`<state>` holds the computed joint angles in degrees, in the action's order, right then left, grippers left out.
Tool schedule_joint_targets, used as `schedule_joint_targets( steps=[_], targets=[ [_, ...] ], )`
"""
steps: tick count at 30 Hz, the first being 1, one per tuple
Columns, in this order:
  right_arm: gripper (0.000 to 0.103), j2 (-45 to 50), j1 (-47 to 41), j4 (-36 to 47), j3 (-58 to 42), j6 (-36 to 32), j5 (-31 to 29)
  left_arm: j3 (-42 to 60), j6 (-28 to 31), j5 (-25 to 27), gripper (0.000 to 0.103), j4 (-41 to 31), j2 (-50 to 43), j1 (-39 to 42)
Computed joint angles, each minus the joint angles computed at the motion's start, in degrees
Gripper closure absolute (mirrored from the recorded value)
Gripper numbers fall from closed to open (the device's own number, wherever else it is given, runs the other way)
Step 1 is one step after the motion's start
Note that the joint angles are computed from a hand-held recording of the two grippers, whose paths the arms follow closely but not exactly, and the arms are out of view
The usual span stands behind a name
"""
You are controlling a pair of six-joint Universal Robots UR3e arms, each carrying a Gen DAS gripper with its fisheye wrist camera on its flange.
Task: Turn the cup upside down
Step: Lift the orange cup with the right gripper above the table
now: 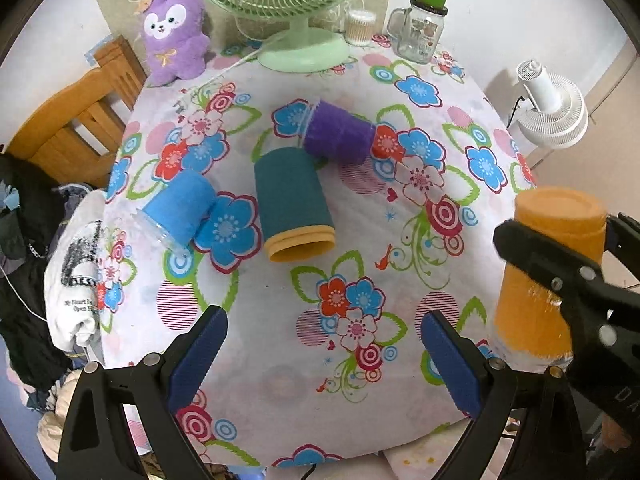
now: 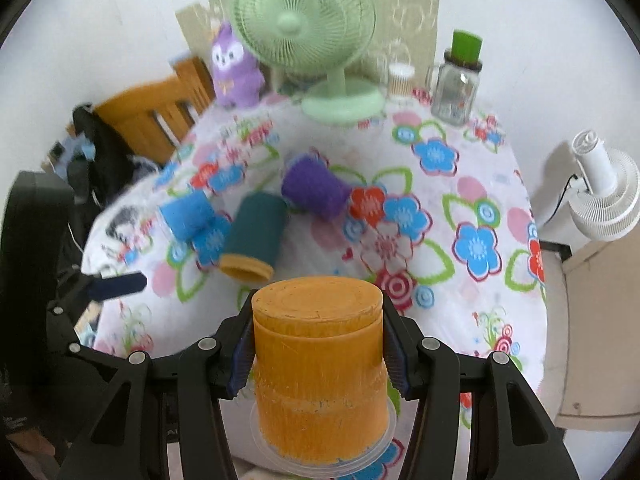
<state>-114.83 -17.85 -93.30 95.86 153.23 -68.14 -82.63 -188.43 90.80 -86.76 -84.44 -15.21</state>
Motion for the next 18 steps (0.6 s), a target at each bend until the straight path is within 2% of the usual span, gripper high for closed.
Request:
schedule_joint_targets(
  steps=[7, 12, 18],
  targets=[
    [0.045, -7.6, -4.3, -7.7, 10.6, -0.1, 5.6, -4.4, 2.1, -0.7, 0.005, 3.4, 2.8, 1.4],
    [0.046, -10.9, -4.5, -16.6, 18.7, 2.0, 6.2, -8.9, 3.7, -1.1, 0.004, 7.7, 3.2, 2.1],
    [0.046, -10.7, 0.3, -38.1, 31.6, 7.1, 3.0, -16.3, 4.8, -1.6, 0.004, 15.0, 1.9, 3.1]
  ],
)
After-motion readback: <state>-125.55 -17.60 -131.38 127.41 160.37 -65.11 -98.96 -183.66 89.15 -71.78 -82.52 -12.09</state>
